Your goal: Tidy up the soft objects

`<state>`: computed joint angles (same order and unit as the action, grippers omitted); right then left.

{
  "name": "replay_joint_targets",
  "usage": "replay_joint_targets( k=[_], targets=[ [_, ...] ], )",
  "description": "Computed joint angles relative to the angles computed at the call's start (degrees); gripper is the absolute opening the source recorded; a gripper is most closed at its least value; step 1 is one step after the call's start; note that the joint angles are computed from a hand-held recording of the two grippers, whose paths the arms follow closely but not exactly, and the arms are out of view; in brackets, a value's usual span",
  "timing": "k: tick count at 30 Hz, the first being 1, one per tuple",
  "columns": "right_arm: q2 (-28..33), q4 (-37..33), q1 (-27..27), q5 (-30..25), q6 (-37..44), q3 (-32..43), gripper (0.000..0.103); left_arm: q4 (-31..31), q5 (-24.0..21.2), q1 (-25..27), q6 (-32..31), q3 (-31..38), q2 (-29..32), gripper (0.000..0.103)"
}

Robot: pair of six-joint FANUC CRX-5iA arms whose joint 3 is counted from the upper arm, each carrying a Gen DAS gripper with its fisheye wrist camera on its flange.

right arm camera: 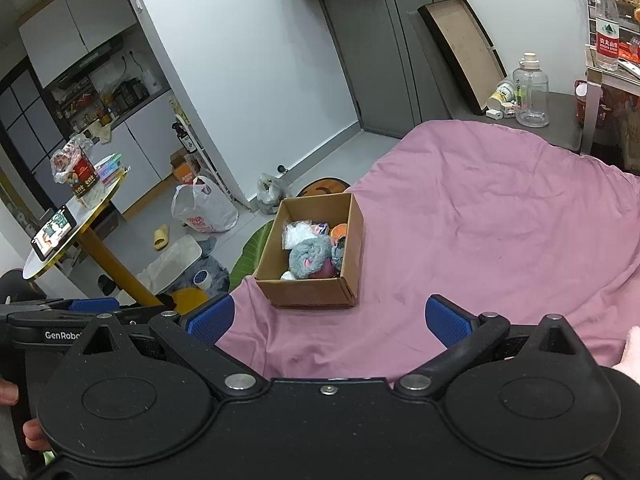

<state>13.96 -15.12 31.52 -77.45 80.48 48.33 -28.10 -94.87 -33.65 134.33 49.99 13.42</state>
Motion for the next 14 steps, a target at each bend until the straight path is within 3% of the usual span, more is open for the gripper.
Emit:
replay_joint_targets(
  k=[14],
  targets=[
    [0.6,1.2,0.3,0.4,-2.7,0.1,0.103,1.1,4.6,2.6,-4.8,-1.9,-0.9,0.102]
  ],
)
